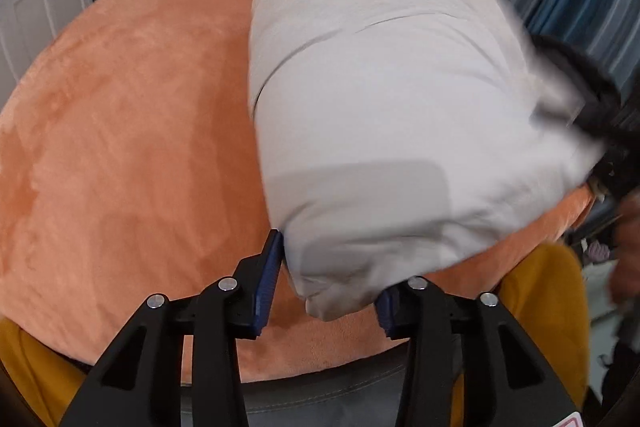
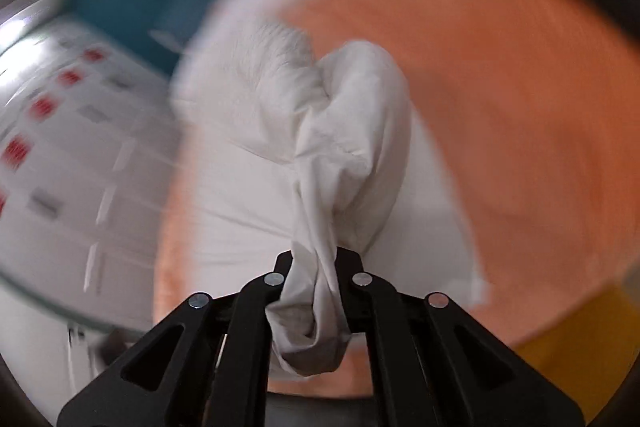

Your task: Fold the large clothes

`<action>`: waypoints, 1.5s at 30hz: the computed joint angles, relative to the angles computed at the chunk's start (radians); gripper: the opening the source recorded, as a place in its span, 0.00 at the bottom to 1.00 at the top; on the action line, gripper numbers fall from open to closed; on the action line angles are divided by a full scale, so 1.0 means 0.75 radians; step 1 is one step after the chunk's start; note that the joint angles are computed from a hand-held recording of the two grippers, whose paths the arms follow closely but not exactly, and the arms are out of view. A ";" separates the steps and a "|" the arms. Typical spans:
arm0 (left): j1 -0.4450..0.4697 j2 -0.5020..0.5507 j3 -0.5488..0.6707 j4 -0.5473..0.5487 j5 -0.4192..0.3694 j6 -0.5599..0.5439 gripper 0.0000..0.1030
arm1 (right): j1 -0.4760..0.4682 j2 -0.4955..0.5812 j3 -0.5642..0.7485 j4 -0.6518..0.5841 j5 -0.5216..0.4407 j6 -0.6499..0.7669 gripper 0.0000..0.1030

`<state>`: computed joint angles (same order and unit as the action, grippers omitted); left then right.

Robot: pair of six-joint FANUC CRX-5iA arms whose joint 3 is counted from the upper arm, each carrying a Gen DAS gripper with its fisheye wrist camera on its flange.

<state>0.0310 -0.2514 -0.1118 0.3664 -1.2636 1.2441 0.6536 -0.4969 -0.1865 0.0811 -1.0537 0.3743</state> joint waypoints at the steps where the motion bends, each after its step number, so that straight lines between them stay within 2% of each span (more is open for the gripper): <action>1: -0.028 0.000 -0.002 -0.023 0.007 0.012 0.42 | -0.010 -0.027 -0.051 -0.009 0.028 -0.018 0.05; 3: -0.072 0.017 0.008 -0.089 0.025 0.037 0.42 | 0.000 -0.060 -0.114 0.010 0.041 -0.060 0.11; 5: -0.086 0.036 0.017 -0.121 0.018 0.080 0.44 | -0.027 -0.060 -0.120 -0.041 0.066 0.000 0.15; 7: -0.066 0.048 0.020 -0.098 -0.003 0.095 0.45 | -0.079 -0.070 -0.119 -0.124 0.101 0.045 0.24; 9: -0.033 0.038 0.026 -0.054 -0.035 0.076 0.45 | -0.113 -0.087 -0.108 -0.162 0.102 0.052 0.38; 10: -0.013 0.025 0.033 -0.030 -0.058 0.050 0.45 | -0.106 -0.108 -0.112 -0.144 0.100 0.022 0.40; 12: 0.024 -0.006 0.037 0.018 -0.096 -0.011 0.45 | -0.003 -0.182 -0.148 0.014 0.097 -0.110 0.41; 14: 0.058 -0.038 0.040 0.088 -0.141 -0.081 0.44 | 0.112 -0.221 -0.146 0.227 0.012 -0.200 0.44; 16: 0.121 -0.065 0.032 0.182 -0.162 -0.161 0.49 | 0.161 -0.202 -0.101 0.349 -0.048 -0.199 0.46; 17: 0.149 -0.083 0.031 0.241 -0.164 -0.180 0.53 | 0.144 -0.180 -0.067 0.349 -0.049 -0.156 0.49; 19: 0.180 -0.106 0.034 0.317 -0.115 -0.170 0.69 | 0.061 -0.086 0.050 0.311 -0.039 -0.024 0.55; 21: 0.155 -0.104 0.068 0.340 -0.033 -0.115 0.75 | 0.024 0.010 0.124 0.297 -0.005 0.027 0.57; 24: 0.062 -0.030 0.180 0.254 0.056 0.023 0.76 | -0.081 0.243 0.365 0.192 -0.037 0.167 0.61; 26: -0.016 0.041 0.277 0.156 0.082 0.127 0.76 | -0.153 0.418 0.564 0.106 -0.145 0.247 0.66; 28: -0.072 0.105 0.352 0.091 0.101 0.183 0.76 | -0.224 0.574 0.736 -0.018 -0.271 0.308 0.66; 29: -0.111 0.141 0.408 0.034 0.105 0.230 0.76 | -0.254 0.654 0.816 -0.073 -0.336 0.319 0.49; 30: -0.134 0.162 0.442 0.006 0.109 0.254 0.76 | -0.277 0.688 0.856 -0.127 -0.365 0.354 0.23; 31: -0.144 0.182 0.470 -0.010 0.117 0.265 0.76 | -0.287 0.684 0.841 -0.164 -0.343 0.384 0.19; 32: -0.165 0.203 0.507 -0.032 0.131 0.293 0.76 | -0.284 0.642 0.805 -0.167 -0.251 0.406 0.13; 33: -0.168 0.204 0.513 -0.023 0.144 0.293 0.76 | -0.277 0.581 0.739 -0.169 -0.145 0.428 0.11; 34: -0.169 0.210 0.520 -0.011 0.159 0.283 0.76 | -0.275 0.497 0.649 -0.183 0.017 0.476 0.11; 35: -0.180 0.231 0.545 -0.030 0.168 0.284 0.76 | -0.254 0.428 0.560 -0.127 0.131 0.472 0.10; 36: -0.199 0.254 0.571 -0.060 0.163 0.296 0.76 | -0.216 0.395 0.485 -0.002 0.174 0.404 0.10; 37: -0.210 0.278 0.588 -0.072 0.157 0.297 0.76 | -0.208 0.399 0.447 0.073 0.148 0.360 0.10; 38: -0.229 0.315 0.609 -0.092 0.137 0.311 0.76 | -0.220 0.423 0.447 0.079 0.090 0.343 0.10; 39: -0.248 0.344 0.628 -0.111 0.111 0.331 0.76 | -0.261 0.445 0.435 0.015 0.051 0.343 0.10; 42: -0.292 0.433 0.661 -0.178 0.046 0.382 0.76 | -0.303 0.423 0.300 -0.034 0.121 0.300 0.11; 43: -0.307 0.430 0.642 -0.215 0.070 0.396 0.79 | -0.310 0.413 0.263 -0.043 0.158 0.294 0.12; 44: -0.335 0.397 0.594 -0.287 0.151 0.420 0.81 | -0.323 0.412 0.252 -0.074 0.176 0.307 0.14; 45: -0.347 0.392 0.584 -0.314 0.170 0.428 0.84 | -0.331 0.417 0.241 -0.093 0.192 0.315 0.15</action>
